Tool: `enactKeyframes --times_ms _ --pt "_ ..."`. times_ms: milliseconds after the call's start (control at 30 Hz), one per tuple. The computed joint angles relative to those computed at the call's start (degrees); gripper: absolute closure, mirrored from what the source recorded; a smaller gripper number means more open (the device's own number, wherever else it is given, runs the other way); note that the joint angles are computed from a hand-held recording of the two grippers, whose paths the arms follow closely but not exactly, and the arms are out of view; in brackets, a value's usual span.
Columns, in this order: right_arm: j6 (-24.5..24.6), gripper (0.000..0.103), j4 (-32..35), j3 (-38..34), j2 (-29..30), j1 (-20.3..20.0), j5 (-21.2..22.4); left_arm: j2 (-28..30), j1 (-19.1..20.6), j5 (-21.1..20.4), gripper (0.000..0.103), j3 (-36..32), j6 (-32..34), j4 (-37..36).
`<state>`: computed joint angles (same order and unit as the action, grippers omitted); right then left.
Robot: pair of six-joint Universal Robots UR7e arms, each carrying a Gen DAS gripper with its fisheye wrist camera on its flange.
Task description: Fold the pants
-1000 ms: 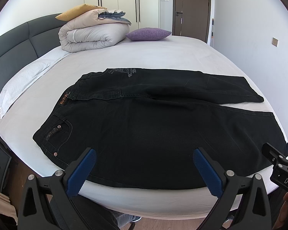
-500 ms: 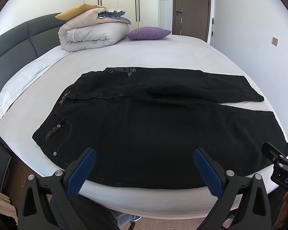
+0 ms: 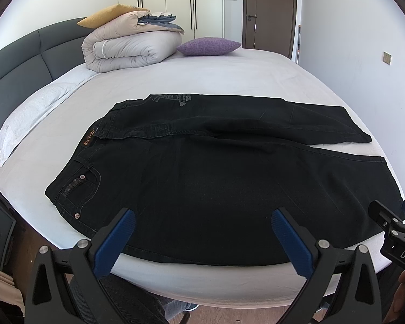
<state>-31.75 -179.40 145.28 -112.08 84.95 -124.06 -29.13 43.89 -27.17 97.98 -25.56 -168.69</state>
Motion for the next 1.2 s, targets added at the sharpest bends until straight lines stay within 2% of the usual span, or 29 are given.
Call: enactKeyframes --times_ms 1200 --pt "0.38 0.0 -0.8 0.81 0.37 0.29 -0.34 0.7 -0.28 -0.07 0.0 0.95 -1.69 0.19"
